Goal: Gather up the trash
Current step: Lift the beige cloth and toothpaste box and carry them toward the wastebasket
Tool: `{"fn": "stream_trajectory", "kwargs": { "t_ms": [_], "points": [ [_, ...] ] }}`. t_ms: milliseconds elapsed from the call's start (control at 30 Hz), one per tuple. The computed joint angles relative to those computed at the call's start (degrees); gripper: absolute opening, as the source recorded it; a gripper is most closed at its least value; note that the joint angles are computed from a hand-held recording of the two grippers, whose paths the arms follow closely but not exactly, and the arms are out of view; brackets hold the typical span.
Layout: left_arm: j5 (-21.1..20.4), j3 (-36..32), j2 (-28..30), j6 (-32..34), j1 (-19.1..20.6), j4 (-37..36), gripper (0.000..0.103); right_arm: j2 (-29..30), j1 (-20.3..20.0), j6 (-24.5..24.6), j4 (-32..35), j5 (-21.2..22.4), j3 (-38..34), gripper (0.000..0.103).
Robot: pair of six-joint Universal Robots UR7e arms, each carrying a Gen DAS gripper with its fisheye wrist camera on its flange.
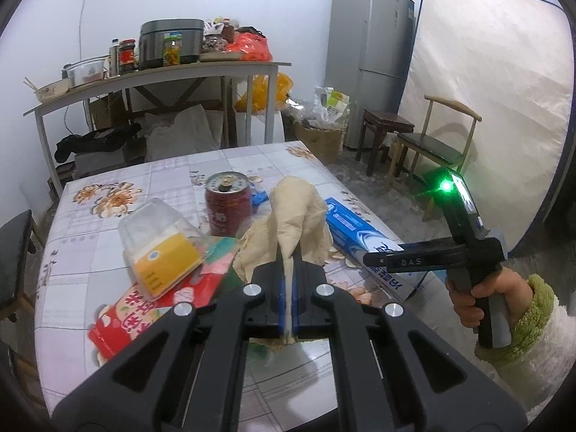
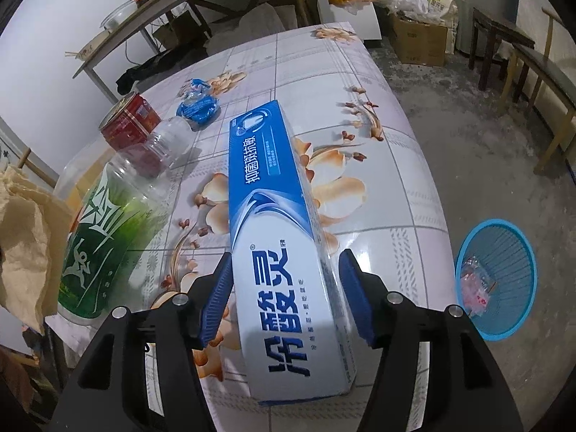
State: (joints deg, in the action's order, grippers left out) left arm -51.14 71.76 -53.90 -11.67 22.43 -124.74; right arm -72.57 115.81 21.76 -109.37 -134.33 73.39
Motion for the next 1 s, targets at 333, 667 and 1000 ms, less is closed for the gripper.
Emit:
{"fn": "stream_trajectory", "kwargs": {
  "t_ms": [333,667,1000],
  "points": [
    [-0.8,-0.6,1.3,-0.3,-0.1,1.3,0.001,-2.0,-0.3,-0.3,-3.6,1.6,2.3,0.052],
    [-1.3,-1.6,2.2,1.1,-0.6,1.0,0.001,-4.2,0.7,-0.1,-6.1,2.4,4.0,0.051],
    [-1.3,-2.2,2.6,2.1,-1.6,0.4,0.001,-7.0,2.2,0.5,-8.0,1.8,5.7,0.051]
  ]
}}
